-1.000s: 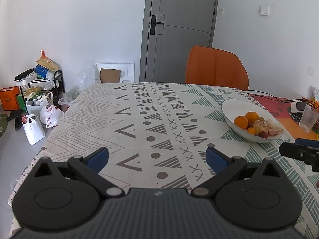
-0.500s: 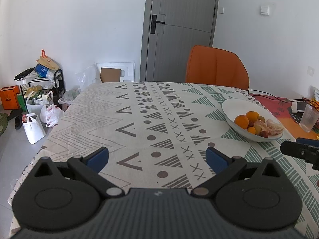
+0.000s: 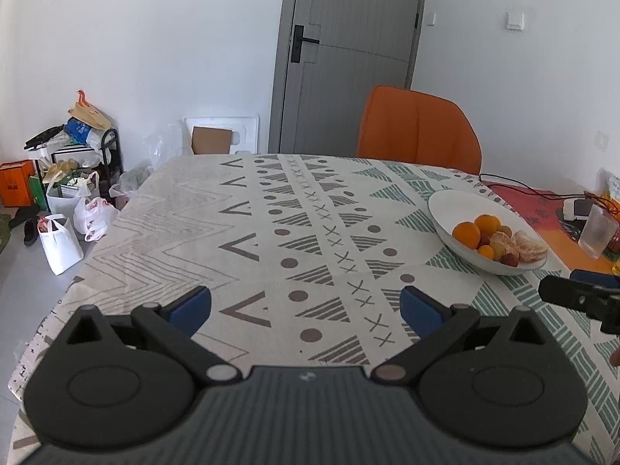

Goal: Organize fruits

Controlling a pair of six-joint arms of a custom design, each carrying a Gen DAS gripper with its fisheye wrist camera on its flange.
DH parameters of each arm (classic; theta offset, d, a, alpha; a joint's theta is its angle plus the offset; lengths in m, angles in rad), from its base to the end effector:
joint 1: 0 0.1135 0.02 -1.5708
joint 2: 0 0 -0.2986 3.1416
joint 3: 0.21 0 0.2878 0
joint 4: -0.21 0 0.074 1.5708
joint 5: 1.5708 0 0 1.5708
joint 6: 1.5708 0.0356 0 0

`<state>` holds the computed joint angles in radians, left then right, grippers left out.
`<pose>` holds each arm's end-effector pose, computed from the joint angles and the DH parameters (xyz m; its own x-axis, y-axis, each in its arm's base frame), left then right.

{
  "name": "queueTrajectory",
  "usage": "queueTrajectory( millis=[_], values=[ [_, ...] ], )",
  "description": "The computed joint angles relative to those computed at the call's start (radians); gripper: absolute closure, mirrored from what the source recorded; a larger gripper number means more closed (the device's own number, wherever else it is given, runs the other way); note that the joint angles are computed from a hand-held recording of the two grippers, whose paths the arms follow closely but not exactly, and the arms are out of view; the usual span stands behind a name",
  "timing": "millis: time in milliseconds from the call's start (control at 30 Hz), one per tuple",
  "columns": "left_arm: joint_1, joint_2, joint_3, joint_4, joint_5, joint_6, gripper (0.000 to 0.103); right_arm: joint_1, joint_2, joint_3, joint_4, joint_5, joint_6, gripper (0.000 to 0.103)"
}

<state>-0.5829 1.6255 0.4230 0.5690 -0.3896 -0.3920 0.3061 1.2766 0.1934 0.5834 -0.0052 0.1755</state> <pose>0.2411 -0.1427 0.1074 -0.5536 -0.0583 -0.8307 0.0456 0.9939 -0.1001 0.2045 0.0648 0.1262 -0.5033 0.0241 -0.8638 -0.2212 0.9627 0.1557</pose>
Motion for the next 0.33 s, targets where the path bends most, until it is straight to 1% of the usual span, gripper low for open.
queueTrajectory(
  millis=[233, 333],
  values=[
    [-0.010, 0.010, 0.004, 0.007, -0.002, 0.003, 0.000, -0.009, 0.008, -0.002, 0.010, 0.002, 0.002, 0.000],
    [-0.013, 0.012, 0.007, 0.006, -0.006, 0.002, 0.000, -0.013, 0.007, -0.001, 0.010, -0.015, 0.010, 0.000]
  ],
)
